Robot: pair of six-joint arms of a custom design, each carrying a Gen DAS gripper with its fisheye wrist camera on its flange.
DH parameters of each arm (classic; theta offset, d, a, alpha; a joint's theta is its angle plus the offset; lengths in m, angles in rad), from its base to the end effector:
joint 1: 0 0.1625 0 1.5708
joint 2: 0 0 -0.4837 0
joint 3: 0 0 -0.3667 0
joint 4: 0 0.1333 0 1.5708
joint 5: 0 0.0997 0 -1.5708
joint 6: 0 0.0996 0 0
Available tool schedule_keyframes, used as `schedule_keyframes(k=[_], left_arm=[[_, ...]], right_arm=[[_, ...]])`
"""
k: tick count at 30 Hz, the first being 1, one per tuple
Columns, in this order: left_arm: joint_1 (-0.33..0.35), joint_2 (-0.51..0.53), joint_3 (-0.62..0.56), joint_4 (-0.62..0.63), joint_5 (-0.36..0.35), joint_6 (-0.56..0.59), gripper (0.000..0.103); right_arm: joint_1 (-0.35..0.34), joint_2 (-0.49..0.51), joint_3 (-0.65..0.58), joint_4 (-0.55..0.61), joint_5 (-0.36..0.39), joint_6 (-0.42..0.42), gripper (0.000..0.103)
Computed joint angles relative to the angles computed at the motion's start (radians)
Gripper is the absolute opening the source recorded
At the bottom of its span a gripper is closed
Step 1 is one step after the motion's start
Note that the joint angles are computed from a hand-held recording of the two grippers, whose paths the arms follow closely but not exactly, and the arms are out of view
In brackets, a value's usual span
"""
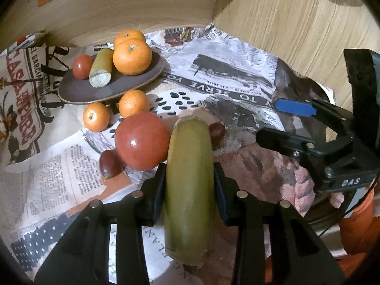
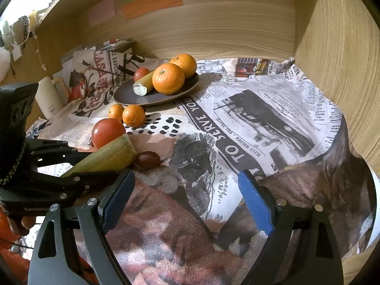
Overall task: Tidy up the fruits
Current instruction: 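Close left tool on the yellow-green cylinder and lift it, then carry the cylinder toward the plate while right tool grasps the large red tomato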
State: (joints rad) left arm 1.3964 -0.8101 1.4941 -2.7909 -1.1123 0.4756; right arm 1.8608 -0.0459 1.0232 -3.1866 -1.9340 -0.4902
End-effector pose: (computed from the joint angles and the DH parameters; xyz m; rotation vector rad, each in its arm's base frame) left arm 0.0447 -0.7684 0.2553 0.6593 2.4684 -0.6031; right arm 0.3294 -0.7614 -0.1346 0.8455 -2.4726 0.8100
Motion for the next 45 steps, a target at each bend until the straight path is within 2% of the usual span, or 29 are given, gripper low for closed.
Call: schedule_keyframes(k=[6, 13, 22, 31, 35, 37, 40, 45], left_arm=[[-0.002, -0.052, 0.034, -0.063, -0.033, -0.018, 0.037], [0.012, -0.095, 0.039, -0.143, -0.012, -0.013, 0.037], [0.054, -0.115, 0.017, -0.189, 0.043, -0.016, 0.037], [0.093, -0.124, -0.002, -0.168, 0.040, -0.031, 0.037], [0.100, -0.126, -0.001, -0.171, 0.033, -0.029, 0.037], [0.102, -0.126, -0.003, -0.170, 0.029, -0.027, 0.037], [0.102, -0.126, -0.002, -0.170, 0.029, -0.028, 0.037], [0.100, -0.125, -0.004, -0.171, 0.027, -0.030, 0.037]], right_arm=[[0.011, 0.011, -0.033, 0.020, 0.021, -0.015, 0.087], [0.028, 0.047, -0.112, 0.092, 0.046, -0.040, 0.087], [0.055, 0.142, -0.305, 0.259, 0.060, -0.060, 0.087], [0.066, 0.231, -0.484, 0.414, 0.054, -0.047, 0.086], [0.065, 0.251, -0.535, 0.477, 0.052, -0.030, 0.069], [0.063, 0.254, -0.548, 0.504, 0.054, -0.021, 0.065], [0.063, 0.263, -0.574, 0.546, 0.052, -0.020, 0.050], [0.058, 0.266, -0.586, 0.564, 0.065, -0.003, 0.047]])
